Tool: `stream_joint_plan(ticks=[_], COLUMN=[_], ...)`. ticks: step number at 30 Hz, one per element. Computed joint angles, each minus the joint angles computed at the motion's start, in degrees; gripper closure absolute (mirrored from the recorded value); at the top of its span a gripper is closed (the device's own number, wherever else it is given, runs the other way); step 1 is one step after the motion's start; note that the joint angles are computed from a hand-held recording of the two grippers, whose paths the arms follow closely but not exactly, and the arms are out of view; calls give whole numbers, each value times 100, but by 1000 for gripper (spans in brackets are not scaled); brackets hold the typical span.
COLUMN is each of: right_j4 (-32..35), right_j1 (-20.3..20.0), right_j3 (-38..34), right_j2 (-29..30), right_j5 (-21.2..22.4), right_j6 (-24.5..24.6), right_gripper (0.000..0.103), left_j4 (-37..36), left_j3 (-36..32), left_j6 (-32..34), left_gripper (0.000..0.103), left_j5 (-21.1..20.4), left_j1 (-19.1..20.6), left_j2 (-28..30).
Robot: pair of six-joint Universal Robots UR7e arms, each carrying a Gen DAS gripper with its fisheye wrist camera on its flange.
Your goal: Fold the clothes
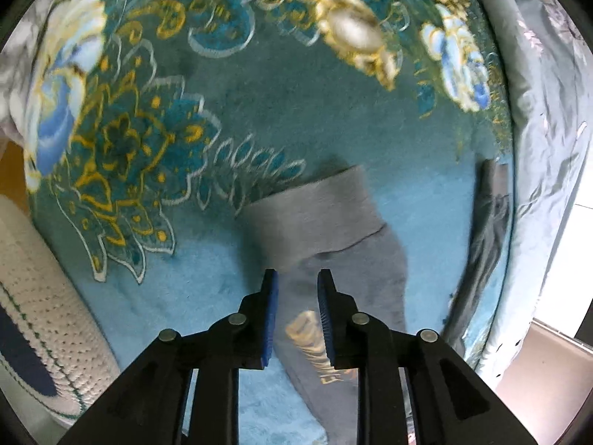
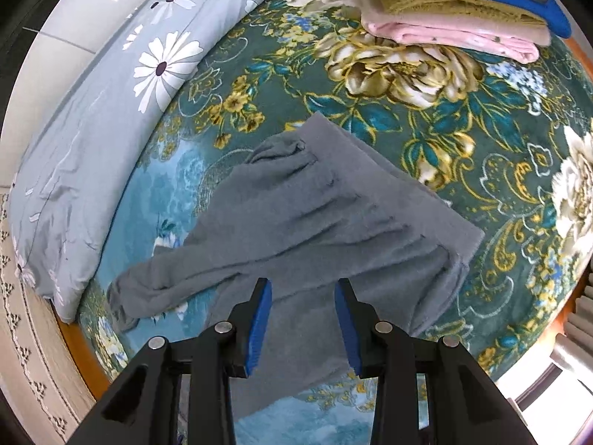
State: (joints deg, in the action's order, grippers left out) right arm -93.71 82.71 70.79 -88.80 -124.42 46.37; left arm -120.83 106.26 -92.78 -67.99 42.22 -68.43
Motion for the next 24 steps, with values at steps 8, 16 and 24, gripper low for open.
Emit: stream_joint_plan(ticks=[8,16,24], right_j4=[-273,-657,-724], right_j1=[-622,-1227,-1842], right_j3=[-369,-874,-1400], right_j2=[294,686,1114], right_j5=[292,568,1226], right_j6=[-159,-348,-750], right_gripper=[64,64,51], left_j4=[134,-129,852], left_j3=[-1602,-3170,-4783], left_j6=[940,1146,1544], left_gripper=[79,65,52], left_j5=[296,570,843], left_j1=[345,502,687], left_j2=[1162,2450,3443])
